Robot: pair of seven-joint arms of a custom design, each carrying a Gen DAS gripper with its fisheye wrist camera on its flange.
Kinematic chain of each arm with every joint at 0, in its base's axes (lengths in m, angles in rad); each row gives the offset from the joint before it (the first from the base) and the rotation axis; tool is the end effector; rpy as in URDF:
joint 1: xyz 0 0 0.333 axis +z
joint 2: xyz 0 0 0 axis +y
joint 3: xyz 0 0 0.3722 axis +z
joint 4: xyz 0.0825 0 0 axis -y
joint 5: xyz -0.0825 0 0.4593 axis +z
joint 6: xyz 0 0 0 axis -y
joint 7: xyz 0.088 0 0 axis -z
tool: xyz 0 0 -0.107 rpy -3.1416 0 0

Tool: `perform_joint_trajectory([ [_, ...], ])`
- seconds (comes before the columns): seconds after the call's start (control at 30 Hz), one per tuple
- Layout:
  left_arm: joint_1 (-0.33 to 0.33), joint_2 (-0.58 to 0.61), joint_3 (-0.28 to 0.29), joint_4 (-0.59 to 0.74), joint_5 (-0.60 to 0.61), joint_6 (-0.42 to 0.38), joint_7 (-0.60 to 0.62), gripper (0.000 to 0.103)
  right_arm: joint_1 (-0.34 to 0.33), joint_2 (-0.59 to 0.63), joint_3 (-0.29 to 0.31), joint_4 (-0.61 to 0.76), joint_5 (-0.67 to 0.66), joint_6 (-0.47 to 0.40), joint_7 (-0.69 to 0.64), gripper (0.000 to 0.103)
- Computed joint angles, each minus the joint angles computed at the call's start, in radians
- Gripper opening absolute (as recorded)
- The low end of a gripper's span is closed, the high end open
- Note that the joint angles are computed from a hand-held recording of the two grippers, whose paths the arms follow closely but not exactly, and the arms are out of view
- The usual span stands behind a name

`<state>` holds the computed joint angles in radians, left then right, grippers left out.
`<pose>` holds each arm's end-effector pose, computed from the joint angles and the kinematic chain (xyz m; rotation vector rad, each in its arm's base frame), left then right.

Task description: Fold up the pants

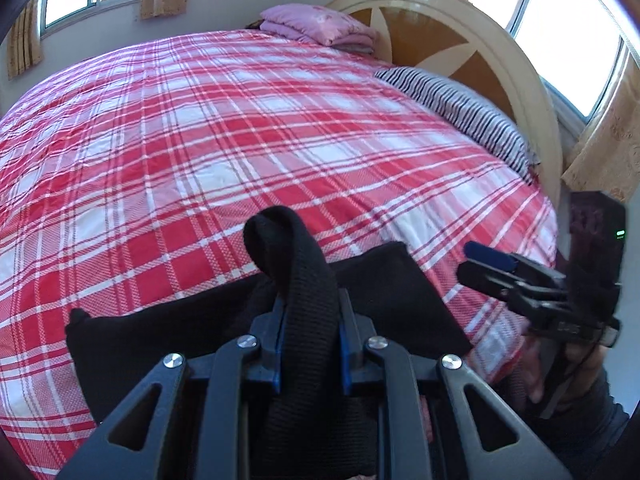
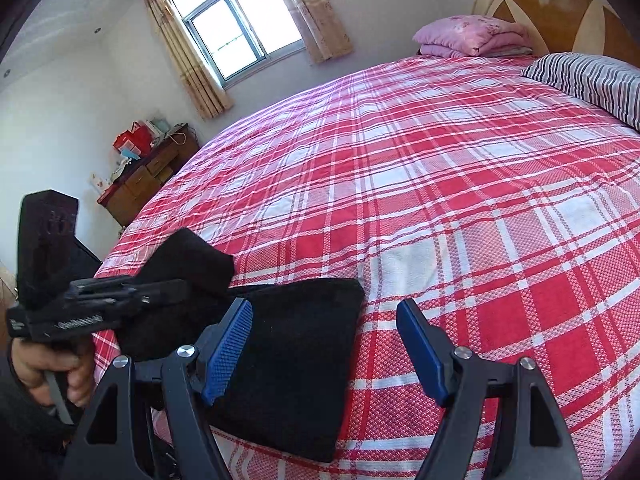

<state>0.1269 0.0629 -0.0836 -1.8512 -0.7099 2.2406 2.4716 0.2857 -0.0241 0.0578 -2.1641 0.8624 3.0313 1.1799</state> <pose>0.6861 0.0119 0.5561 -1.4650 2.4578 -1.0301 0.6117 0.1580 0.5080 -1.5102 1.6399 -0.3287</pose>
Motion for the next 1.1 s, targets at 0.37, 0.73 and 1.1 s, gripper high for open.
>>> perform_joint_trajectory([
  [0.37, -0.029, -0.070, -0.003, -0.091, -0.153, 0.021, 0.161, 0.050, -0.020, 0.012, -0.005, -0.006, -0.028, 0.016, 0.074, 0.076],
  [0.73, -0.024, -0.113, 0.076, -0.196, -0.271, 0.320, 0.264, 0.074, 0.022, -0.011, 0.010, 0.020, 0.030, -0.093, -0.084, 0.076],
  [1.1, 0.032, -0.047, 0.049, -0.194, -0.194, 0.368, 0.134, 0.074, 0.007, 0.059, 0.030, 0.050, -0.148, -0.153, 0.049, 0.026],
])
